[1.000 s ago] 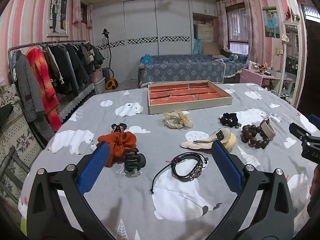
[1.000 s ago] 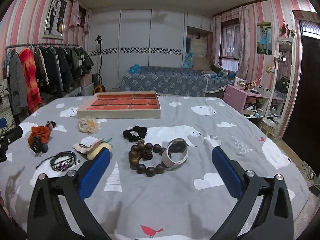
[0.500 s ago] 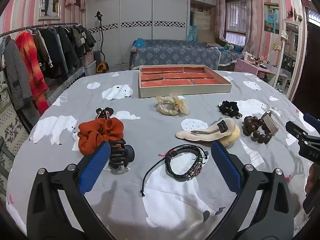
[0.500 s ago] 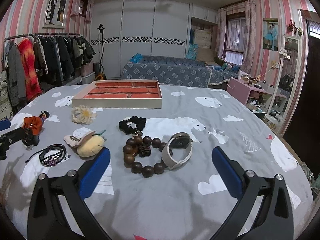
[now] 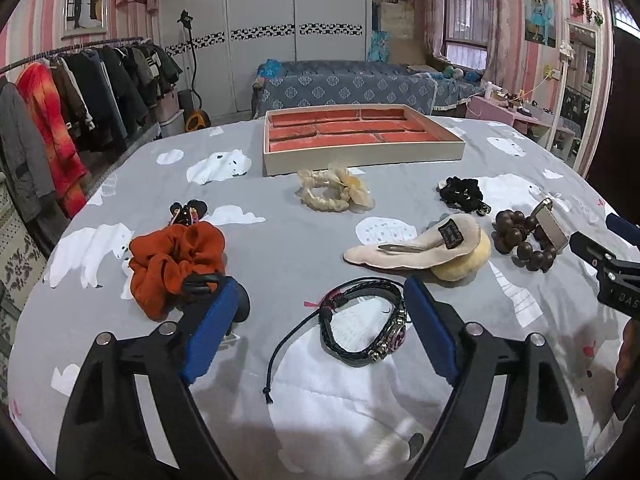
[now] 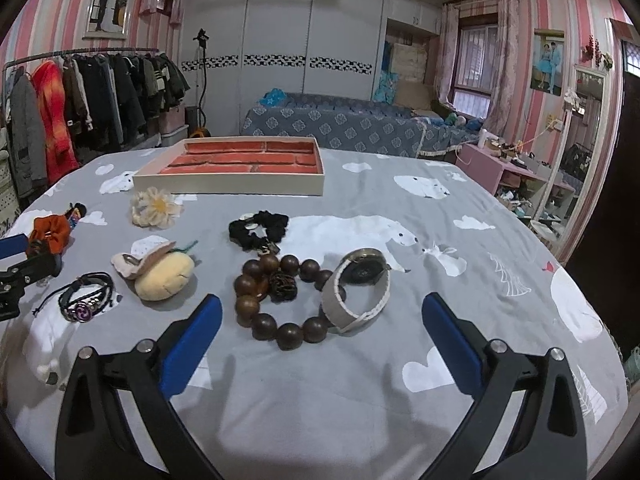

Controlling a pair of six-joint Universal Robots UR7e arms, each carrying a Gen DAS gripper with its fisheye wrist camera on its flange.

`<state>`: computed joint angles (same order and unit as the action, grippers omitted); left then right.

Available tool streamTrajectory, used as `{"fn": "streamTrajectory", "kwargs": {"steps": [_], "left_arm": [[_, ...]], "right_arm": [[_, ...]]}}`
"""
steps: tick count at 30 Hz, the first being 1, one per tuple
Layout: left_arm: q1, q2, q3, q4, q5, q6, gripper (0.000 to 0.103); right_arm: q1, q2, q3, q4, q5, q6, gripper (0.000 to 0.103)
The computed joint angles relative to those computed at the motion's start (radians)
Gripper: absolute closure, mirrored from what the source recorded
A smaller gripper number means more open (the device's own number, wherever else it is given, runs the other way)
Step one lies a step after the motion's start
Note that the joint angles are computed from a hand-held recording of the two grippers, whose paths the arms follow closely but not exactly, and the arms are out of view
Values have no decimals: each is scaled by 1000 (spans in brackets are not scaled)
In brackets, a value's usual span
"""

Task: Organize jewelry
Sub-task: 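Grasp the black braided bracelet with the left tool while the right tool grasps the white-strap watch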

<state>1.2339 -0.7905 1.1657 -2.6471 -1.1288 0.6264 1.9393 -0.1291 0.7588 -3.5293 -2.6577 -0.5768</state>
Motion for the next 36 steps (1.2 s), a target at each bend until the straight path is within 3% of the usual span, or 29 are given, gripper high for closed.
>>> {"fn": "streamTrajectory", "kwargs": {"steps": [11,21,23,28,36], "left_arm": [[12,36,-59,113,11,-48,45],[20,91,-148,252,40,-93,65],[23,102,-171,287,37,-109,66],[26,115,-193,308,34,-111,66],[25,128,-213,325,32,-101,66]], "right_arm": [[-31,-41,13,53,-27,66,38],[-67,-59,-13,145,-66,123,40],[-73,-62,-14,173,-73,141,40],[-97,-118,67,331,-46,318,45],[-106,-135,79,449,-20,403,49]]}}
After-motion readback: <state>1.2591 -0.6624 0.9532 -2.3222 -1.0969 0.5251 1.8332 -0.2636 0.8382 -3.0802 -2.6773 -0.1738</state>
